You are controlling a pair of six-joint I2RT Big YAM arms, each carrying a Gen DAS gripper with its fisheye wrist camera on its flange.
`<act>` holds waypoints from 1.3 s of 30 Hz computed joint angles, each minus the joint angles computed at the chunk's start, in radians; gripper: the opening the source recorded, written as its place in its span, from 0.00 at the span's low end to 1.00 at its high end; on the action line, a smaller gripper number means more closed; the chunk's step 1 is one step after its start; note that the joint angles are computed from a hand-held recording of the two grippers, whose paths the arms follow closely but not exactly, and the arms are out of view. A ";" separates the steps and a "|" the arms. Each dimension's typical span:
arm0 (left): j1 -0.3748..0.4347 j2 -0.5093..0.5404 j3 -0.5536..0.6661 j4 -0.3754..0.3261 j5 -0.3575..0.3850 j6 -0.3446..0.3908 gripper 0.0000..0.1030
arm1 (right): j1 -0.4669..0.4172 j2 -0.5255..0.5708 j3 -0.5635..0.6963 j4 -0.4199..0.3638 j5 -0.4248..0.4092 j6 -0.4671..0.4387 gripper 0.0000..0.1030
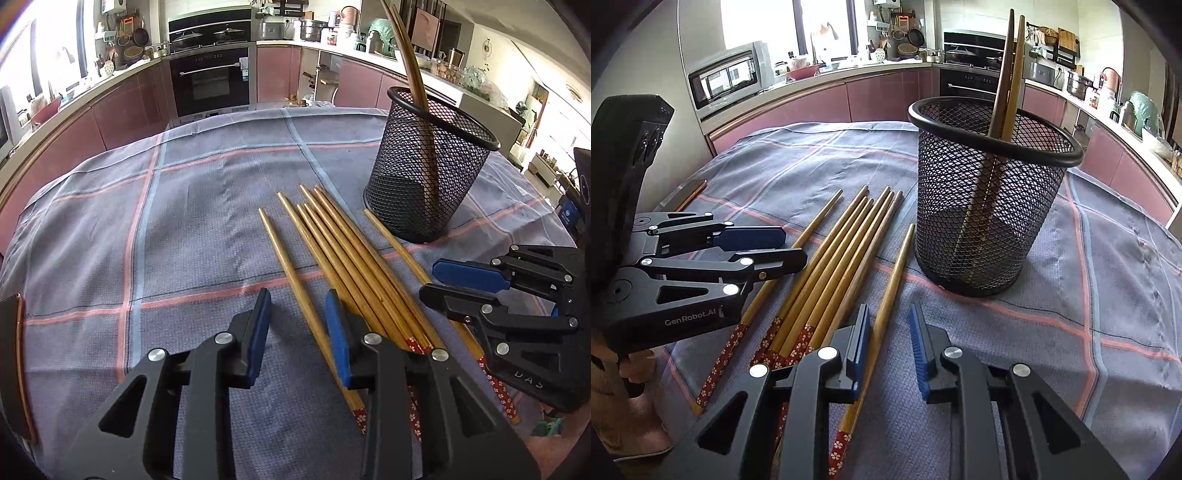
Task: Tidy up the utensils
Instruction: 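Close the right tool on another chopstick while the left tool grasps one too, then raise the right tool's chopstick upright above the cup while the left tool carries its own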
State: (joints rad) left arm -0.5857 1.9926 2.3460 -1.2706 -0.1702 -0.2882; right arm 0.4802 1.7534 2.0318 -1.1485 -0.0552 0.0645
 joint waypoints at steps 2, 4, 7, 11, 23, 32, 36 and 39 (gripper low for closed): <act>0.002 -0.001 -0.002 0.005 0.000 -0.010 0.21 | 0.000 0.001 0.001 0.003 -0.008 0.007 0.08; 0.003 -0.008 -0.017 0.018 0.004 -0.025 0.13 | -0.003 -0.004 -0.008 0.013 -0.014 0.018 0.07; 0.004 -0.023 -0.041 0.036 0.002 -0.050 0.11 | -0.011 -0.012 -0.019 0.024 -0.029 0.038 0.06; 0.009 -0.061 -0.093 0.074 0.016 -0.078 0.08 | -0.022 -0.036 -0.042 0.050 -0.058 0.046 0.06; -0.004 -0.082 -0.125 0.082 0.117 -0.018 0.07 | -0.013 -0.021 -0.008 0.011 -0.131 -0.022 0.06; 0.017 -0.061 -0.100 0.044 0.181 0.012 0.14 | -0.018 0.011 0.021 -0.033 -0.130 -0.033 0.07; 0.016 -0.038 -0.062 0.021 0.176 0.022 0.14 | -0.020 0.015 0.028 -0.035 -0.132 -0.034 0.07; 0.012 -0.027 -0.041 0.010 0.159 0.010 0.08 | -0.020 0.000 0.011 -0.015 -0.136 -0.031 0.06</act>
